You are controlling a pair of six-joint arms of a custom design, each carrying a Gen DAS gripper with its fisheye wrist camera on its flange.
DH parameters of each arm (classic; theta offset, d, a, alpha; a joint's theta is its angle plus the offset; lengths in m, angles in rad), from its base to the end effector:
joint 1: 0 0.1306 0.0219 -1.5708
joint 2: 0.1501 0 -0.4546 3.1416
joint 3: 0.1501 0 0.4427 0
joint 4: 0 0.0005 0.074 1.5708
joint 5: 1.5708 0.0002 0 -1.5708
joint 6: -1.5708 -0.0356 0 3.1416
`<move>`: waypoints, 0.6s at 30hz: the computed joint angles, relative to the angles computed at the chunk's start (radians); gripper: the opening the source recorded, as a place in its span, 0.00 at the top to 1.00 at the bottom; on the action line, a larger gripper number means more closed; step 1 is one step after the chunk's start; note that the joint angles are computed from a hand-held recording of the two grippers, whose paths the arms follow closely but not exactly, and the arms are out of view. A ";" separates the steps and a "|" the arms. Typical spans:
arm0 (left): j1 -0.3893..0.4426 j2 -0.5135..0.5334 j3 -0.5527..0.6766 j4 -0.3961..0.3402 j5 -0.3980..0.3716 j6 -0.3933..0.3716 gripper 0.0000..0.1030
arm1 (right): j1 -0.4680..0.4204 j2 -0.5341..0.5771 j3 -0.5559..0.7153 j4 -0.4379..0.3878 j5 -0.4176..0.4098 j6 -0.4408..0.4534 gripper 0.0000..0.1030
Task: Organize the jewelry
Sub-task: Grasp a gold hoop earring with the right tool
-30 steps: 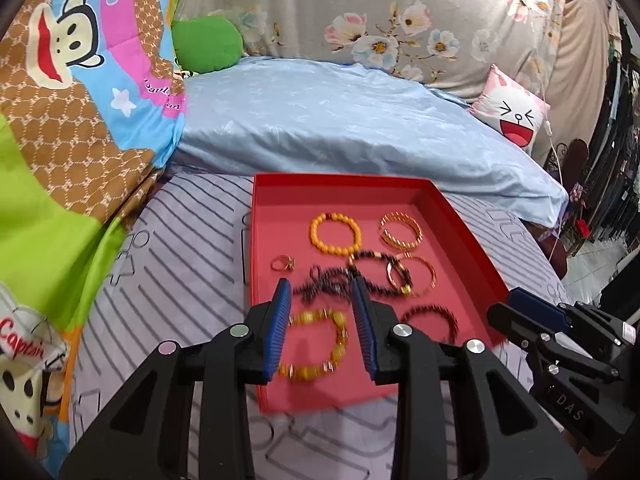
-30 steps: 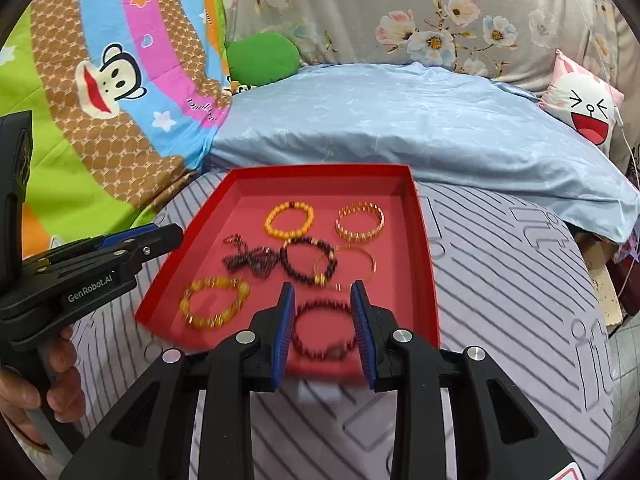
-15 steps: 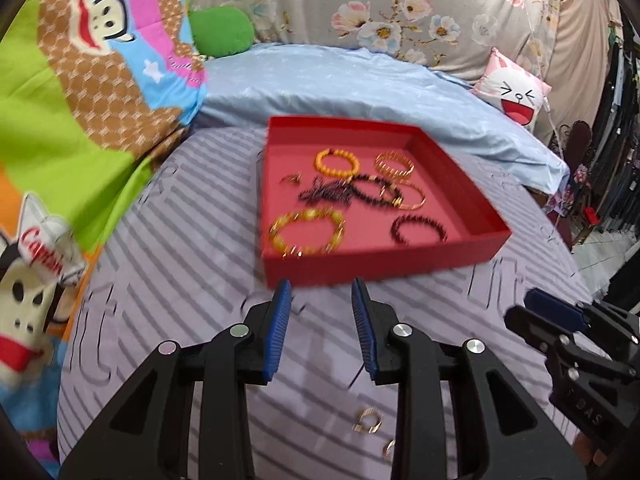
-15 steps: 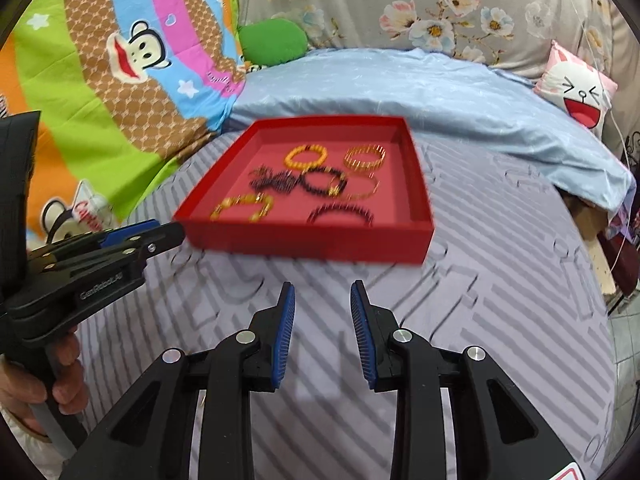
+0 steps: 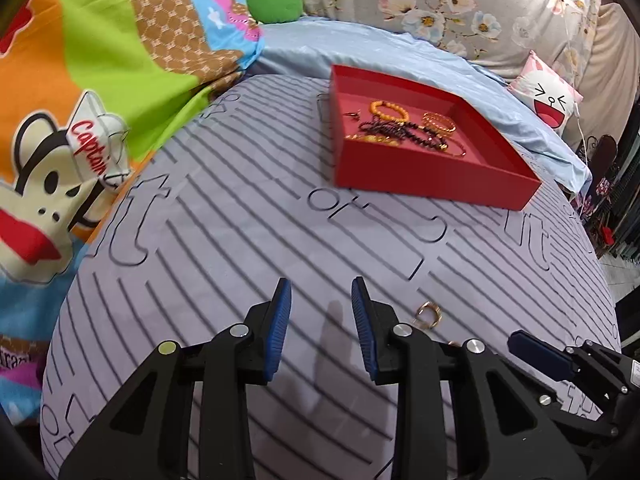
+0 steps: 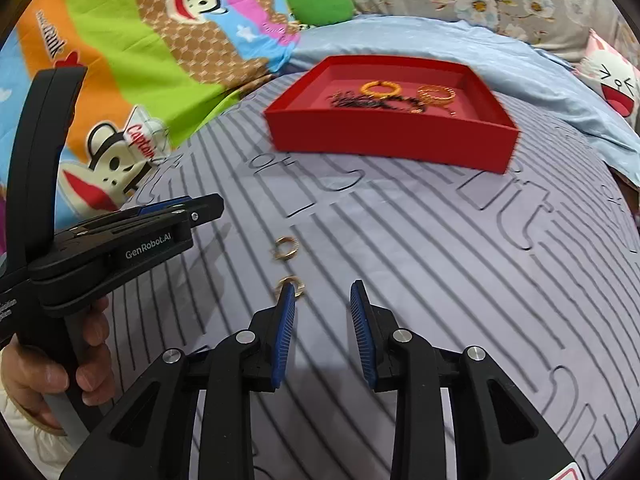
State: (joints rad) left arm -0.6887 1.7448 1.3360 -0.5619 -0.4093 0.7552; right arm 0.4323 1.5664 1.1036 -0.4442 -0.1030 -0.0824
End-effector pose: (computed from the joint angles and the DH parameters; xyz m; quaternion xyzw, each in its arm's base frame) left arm 0.4974 -0.3917 0.2974 -0.0911 0.9329 -0.0455 0.3455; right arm 0.4992 0.2338 0.2964 -0.1809 0.9268 0.1299 0.3023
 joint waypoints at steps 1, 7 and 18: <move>-0.001 -0.003 -0.005 -0.002 -0.003 0.003 0.71 | 0.006 0.003 0.001 0.000 -0.001 -0.001 0.72; -0.004 -0.017 -0.028 -0.008 -0.011 0.011 0.71 | 0.031 0.024 0.011 -0.005 0.016 0.001 0.72; -0.010 -0.014 -0.029 -0.007 -0.009 0.001 0.71 | 0.048 0.050 0.026 0.002 0.090 0.023 0.81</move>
State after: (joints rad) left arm -0.6990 1.7313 1.3070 -0.5691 -0.4183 0.7562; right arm 0.4803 1.6163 1.1301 -0.4419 -0.0135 -0.0594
